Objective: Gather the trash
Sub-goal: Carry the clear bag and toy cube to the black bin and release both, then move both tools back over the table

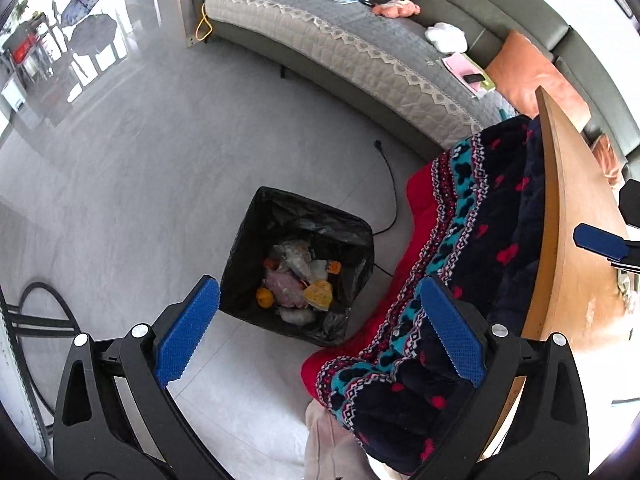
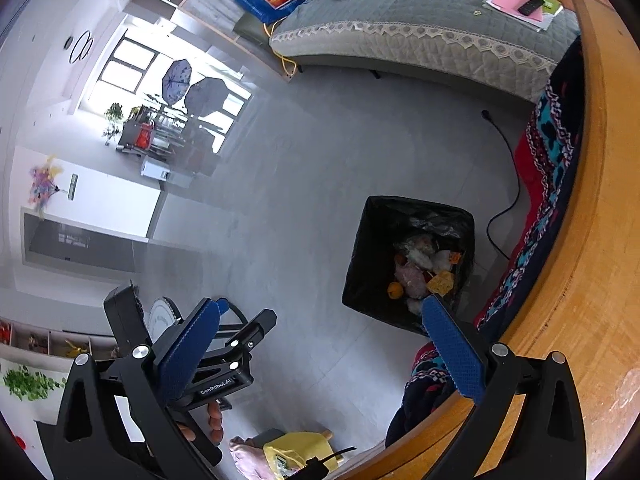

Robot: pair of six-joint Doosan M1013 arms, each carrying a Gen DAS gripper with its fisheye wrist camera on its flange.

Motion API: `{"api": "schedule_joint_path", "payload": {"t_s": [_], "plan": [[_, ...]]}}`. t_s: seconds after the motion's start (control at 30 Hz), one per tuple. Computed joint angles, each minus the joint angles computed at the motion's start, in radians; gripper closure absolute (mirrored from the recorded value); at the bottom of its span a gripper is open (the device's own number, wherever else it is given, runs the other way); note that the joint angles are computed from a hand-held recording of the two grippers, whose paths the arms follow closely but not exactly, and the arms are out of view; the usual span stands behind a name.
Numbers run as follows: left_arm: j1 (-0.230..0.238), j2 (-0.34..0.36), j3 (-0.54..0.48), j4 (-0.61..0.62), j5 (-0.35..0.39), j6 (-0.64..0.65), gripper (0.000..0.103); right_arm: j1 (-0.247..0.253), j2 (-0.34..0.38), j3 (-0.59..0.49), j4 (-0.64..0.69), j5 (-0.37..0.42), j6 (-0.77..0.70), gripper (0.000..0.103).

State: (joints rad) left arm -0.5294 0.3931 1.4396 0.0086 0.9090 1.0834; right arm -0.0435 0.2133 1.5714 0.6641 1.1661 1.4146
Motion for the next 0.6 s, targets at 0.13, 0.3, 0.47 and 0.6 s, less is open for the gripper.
{"api": "schedule_joint_path", "payload": {"t_s": [0.13,0.3,0.47,0.6], "plan": [[-0.009,0.001,-0.007,0.001,0.007,0.013,0.006,-0.010,-0.013,0.013,0.009,-0.004,-0.004,0.002],[-0.023,-0.004,-0.007,0.017,0.008,0.010,0.006,-0.023,-0.033,0.029,0.017,-0.011,-0.015,0.002],[-0.038,-0.013,-0.011,0.020,-0.002,0.015,0.006,-0.046,-0.056,0.050,0.025,-0.021,-0.024,0.002],[-0.059,-0.014,-0.023,0.017,-0.009,0.027,0.006,-0.078,-0.079,0.071,0.023,-0.031,-0.028,0.002]]}}
